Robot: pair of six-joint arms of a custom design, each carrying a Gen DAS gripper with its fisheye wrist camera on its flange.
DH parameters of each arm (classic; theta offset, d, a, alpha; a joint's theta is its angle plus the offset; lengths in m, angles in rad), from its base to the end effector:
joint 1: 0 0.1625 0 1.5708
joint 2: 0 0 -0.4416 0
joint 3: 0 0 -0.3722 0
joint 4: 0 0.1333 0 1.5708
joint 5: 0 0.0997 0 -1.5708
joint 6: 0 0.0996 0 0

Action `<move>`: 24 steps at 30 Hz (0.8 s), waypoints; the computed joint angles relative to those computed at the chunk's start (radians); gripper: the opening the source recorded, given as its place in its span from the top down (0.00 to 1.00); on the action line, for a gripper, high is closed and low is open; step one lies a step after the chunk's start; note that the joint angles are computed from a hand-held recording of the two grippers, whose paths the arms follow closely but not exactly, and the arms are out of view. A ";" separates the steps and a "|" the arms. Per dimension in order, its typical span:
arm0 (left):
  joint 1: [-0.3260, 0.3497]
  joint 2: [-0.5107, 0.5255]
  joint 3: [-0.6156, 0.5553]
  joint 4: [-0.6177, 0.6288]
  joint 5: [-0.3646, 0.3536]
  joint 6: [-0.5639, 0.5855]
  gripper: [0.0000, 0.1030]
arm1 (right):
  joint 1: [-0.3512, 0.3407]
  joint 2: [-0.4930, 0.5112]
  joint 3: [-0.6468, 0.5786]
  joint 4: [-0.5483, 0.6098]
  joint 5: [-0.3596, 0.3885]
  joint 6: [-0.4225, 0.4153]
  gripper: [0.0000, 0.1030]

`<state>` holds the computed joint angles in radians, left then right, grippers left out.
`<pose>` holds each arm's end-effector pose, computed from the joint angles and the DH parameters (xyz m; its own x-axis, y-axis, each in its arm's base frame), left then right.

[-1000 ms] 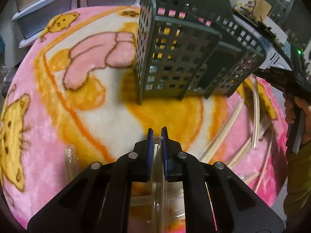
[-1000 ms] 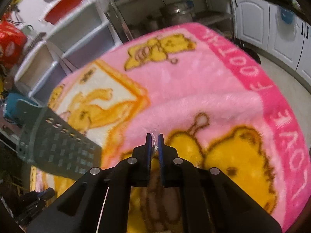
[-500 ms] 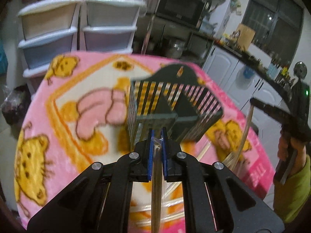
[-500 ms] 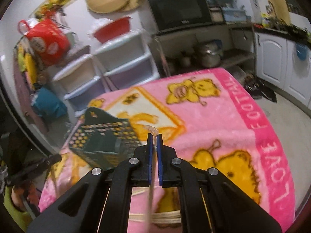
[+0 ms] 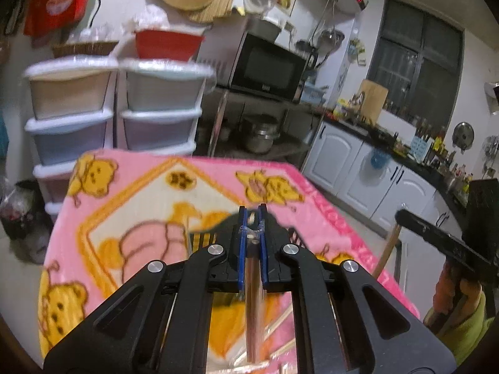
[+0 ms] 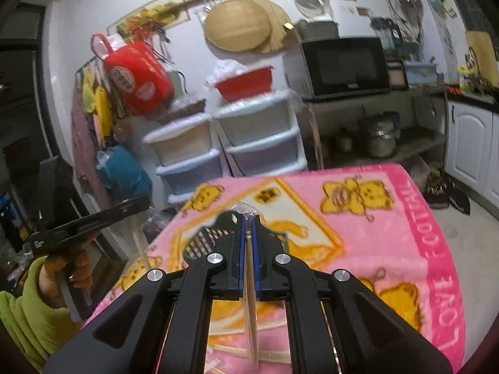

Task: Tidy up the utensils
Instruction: 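Lift the chopsticks with the left gripper and carry them over the green caddy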

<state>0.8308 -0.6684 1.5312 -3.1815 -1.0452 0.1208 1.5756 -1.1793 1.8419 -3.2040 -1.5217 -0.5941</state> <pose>-0.3504 -0.6555 0.1581 -0.8030 0.3941 -0.4471 0.5954 0.4975 -0.6308 0.1411 -0.5997 0.3678 -0.8260 -0.3537 0.4390 -0.5612 0.4427 -0.6993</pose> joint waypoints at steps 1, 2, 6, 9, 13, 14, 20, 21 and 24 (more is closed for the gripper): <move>-0.004 0.004 -0.014 -0.006 -0.001 0.010 0.96 | 0.008 0.000 -0.005 -0.003 0.008 -0.001 0.96; -0.007 0.008 -0.030 -0.011 0.002 0.021 0.96 | 0.013 0.002 -0.012 -0.002 0.015 -0.003 0.96; -0.016 0.029 -0.088 -0.029 0.009 0.059 0.96 | 0.040 0.022 -0.050 -0.008 0.035 -0.011 0.96; -0.018 0.051 -0.138 -0.039 0.019 0.082 0.96 | 0.061 0.047 -0.089 -0.020 0.045 -0.022 0.96; -0.016 0.087 -0.211 -0.054 0.036 0.114 0.96 | 0.086 0.087 -0.144 -0.038 0.043 -0.034 0.96; -0.015 0.095 -0.225 -0.061 0.041 0.124 0.96 | 0.090 0.097 -0.159 -0.040 0.043 -0.039 0.96; -0.009 0.151 -0.306 -0.108 0.075 0.194 0.96 | 0.104 0.168 -0.252 -0.074 0.024 -0.055 0.96; -0.005 0.162 -0.320 -0.111 0.078 0.201 0.96 | 0.104 0.179 -0.264 -0.084 0.022 -0.058 0.96; 0.005 0.187 -0.350 -0.113 0.081 0.211 0.96 | 0.100 0.216 -0.296 -0.112 0.007 -0.064 0.96</move>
